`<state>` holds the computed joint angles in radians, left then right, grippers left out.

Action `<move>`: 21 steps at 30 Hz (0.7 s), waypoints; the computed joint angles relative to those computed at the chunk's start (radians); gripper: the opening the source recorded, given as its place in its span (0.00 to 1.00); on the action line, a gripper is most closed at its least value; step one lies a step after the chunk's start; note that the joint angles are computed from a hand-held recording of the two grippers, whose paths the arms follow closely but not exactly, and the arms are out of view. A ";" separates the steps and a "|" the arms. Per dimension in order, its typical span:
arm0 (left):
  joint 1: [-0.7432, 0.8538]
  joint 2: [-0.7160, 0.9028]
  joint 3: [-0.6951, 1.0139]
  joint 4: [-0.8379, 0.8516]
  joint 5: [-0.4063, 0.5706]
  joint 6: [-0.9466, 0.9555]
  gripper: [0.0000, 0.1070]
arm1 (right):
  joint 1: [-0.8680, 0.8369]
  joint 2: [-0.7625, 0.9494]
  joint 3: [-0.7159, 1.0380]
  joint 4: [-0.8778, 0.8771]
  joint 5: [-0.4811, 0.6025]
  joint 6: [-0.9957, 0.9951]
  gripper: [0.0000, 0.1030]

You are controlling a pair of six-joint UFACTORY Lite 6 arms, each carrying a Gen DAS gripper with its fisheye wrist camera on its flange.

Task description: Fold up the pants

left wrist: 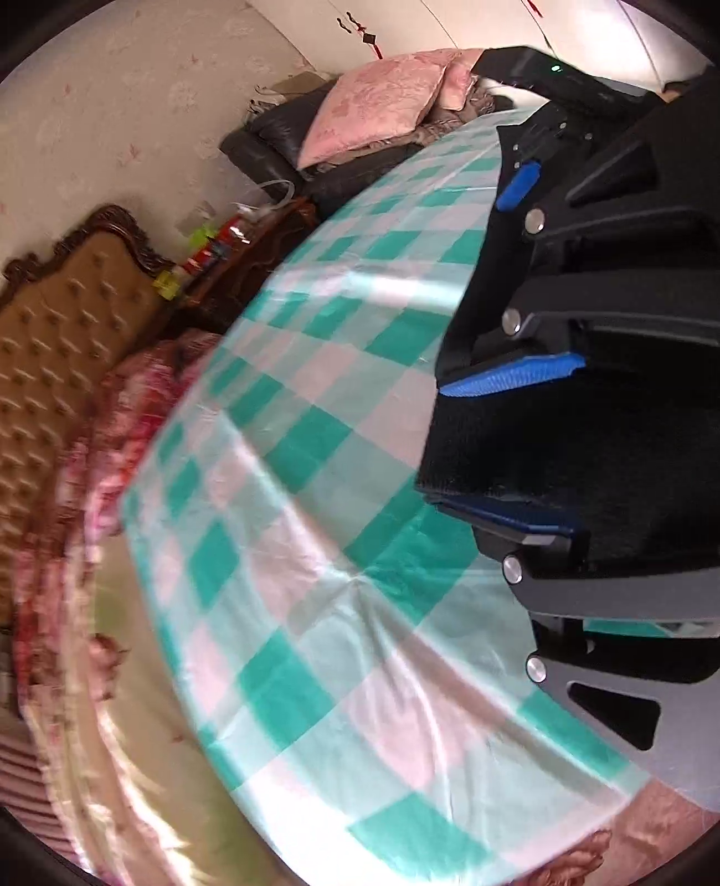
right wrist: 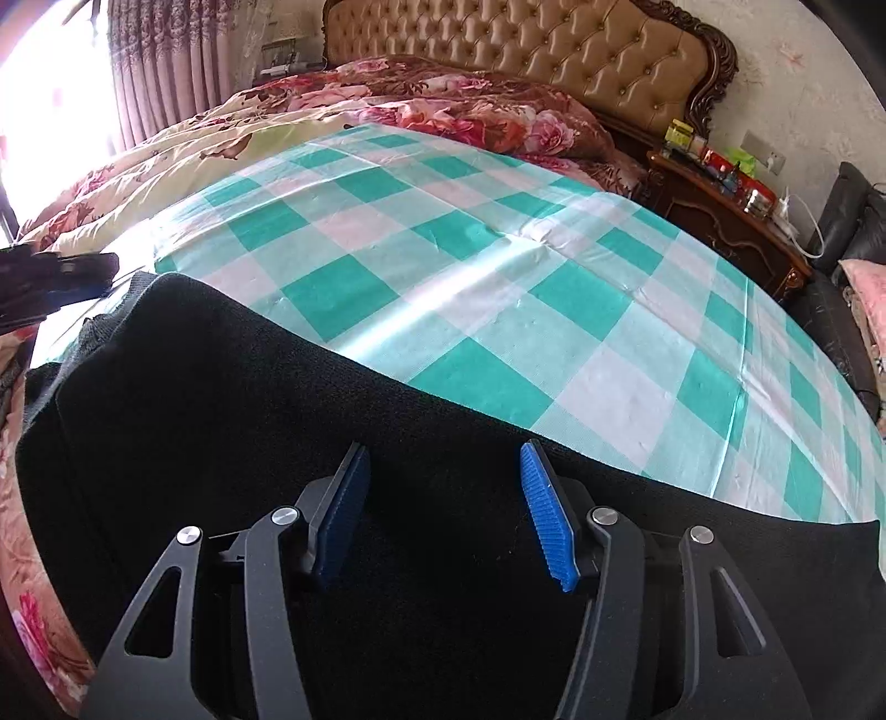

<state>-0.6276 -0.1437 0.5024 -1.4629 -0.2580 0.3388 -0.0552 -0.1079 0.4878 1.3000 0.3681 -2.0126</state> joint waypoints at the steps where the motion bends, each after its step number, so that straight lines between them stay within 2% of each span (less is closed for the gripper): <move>1: 0.030 0.049 0.027 0.059 0.033 -0.030 0.32 | -0.001 -0.001 -0.003 0.012 0.000 -0.012 0.54; 2: 0.031 0.076 0.041 0.075 0.031 -0.018 0.15 | -0.003 0.001 -0.003 0.023 0.003 -0.026 0.55; 3: 0.025 0.103 0.059 0.050 0.014 0.035 0.05 | -0.005 0.007 -0.001 0.029 0.007 -0.033 0.57; 7: -0.061 0.066 0.114 -0.302 -0.144 0.398 0.05 | 0.001 0.008 -0.006 0.060 -0.008 -0.059 0.66; 9: -0.065 0.099 0.141 -0.352 -0.166 0.458 0.05 | 0.004 0.016 -0.002 0.065 -0.012 -0.063 0.68; 10: -0.050 0.140 0.146 -0.331 -0.147 0.440 0.05 | 0.003 0.017 -0.002 0.068 -0.013 -0.064 0.69; 13: -0.047 0.169 0.127 -0.277 -0.156 0.352 0.12 | 0.004 0.014 -0.007 0.089 -0.021 -0.081 0.72; 14: -0.086 0.141 0.109 -0.317 -0.219 0.342 0.12 | 0.004 0.012 -0.009 0.090 -0.023 -0.081 0.73; 15: -0.122 0.106 0.090 -0.338 -0.268 0.329 0.17 | 0.007 0.012 -0.010 0.096 -0.026 -0.084 0.73; 16: -0.176 0.070 0.077 -0.358 -0.337 0.313 0.21 | 0.009 0.011 -0.012 0.097 -0.029 -0.084 0.74; 18: -0.337 0.035 0.105 -0.442 -0.539 0.328 0.41 | 0.011 0.010 -0.013 0.104 -0.031 -0.090 0.74; 20: -0.528 0.080 0.186 -0.491 -0.730 0.332 0.48 | 0.012 0.015 -0.009 0.107 -0.032 -0.092 0.75; 21: -0.591 0.129 0.239 -0.520 -0.781 0.349 0.52 | 0.010 0.014 -0.010 0.104 -0.030 -0.090 0.75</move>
